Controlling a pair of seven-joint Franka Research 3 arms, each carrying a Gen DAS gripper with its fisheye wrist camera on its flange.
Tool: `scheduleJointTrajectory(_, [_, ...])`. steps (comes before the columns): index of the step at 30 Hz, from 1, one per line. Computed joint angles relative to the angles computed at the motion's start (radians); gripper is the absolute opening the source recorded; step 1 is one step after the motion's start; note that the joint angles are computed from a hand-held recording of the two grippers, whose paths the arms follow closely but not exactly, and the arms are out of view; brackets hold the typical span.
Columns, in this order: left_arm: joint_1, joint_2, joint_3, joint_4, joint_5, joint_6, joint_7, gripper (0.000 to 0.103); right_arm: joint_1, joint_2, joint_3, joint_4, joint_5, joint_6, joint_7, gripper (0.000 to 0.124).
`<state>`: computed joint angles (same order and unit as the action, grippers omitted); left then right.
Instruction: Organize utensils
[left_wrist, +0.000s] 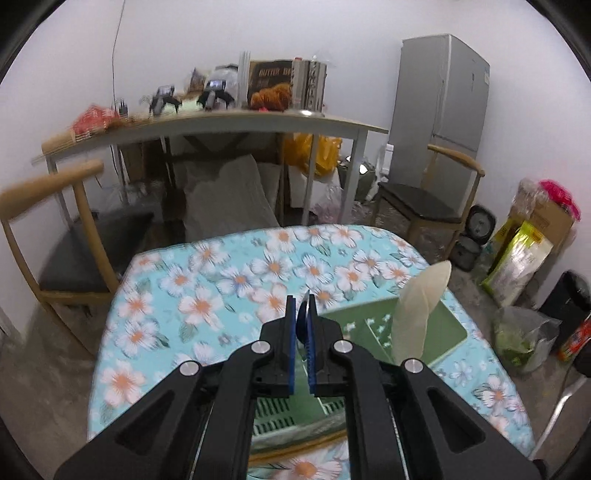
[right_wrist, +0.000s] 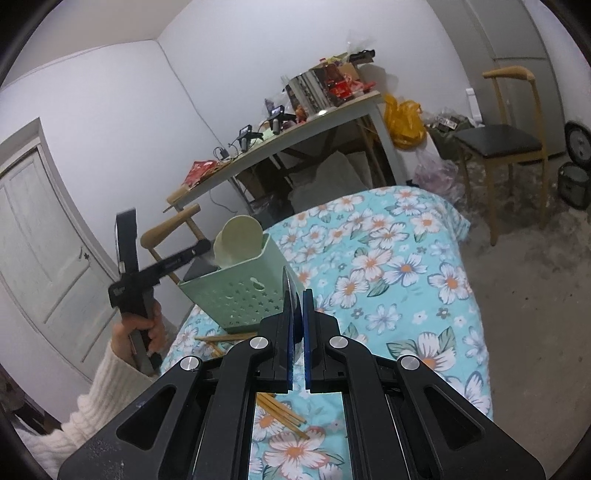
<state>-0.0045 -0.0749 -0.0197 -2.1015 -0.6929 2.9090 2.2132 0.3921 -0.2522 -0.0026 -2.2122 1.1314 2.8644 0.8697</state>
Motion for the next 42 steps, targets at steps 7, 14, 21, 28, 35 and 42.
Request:
scheduleJointTrajectory(7, [-0.030,-0.065,0.043,-0.023,-0.362,-0.029,0.267,0.032,-0.004,0.009,0.016,0.012,-0.062,0.009,0.062,0.003])
scheduleJointTrajectory(14, [-0.055,-0.237,0.138,-0.210,-0.564,-0.078,0.298,0.039,0.008,0.053,0.035,0.087,-0.137,0.033,0.138,0.003])
scheduleJointTrajectory(21, [-0.030,-0.263,0.167,-0.369,-0.716,-0.115,0.290,0.038,-0.006,0.146,0.088,0.254,-0.325,0.038,0.294,0.003])
scheduleJointTrajectory(28, [0.037,-0.190,0.104,-0.375,-0.722,-0.146,0.295,0.038,-0.064,0.226,0.145,0.345,-0.913,0.120,0.749,0.003])
scheduleJointTrajectory(35, [0.095,-0.168,0.101,-0.376,-0.774,-0.238,0.303,0.038,0.016,0.364,0.061,0.527,-1.303,0.068,1.054,0.003])
scheduleJointTrajectory(42, [0.118,-0.165,0.074,-0.374,-0.772,-0.238,0.313,0.038,0.169,0.522,-0.098,0.733,-1.818,-0.023,1.387,0.003])
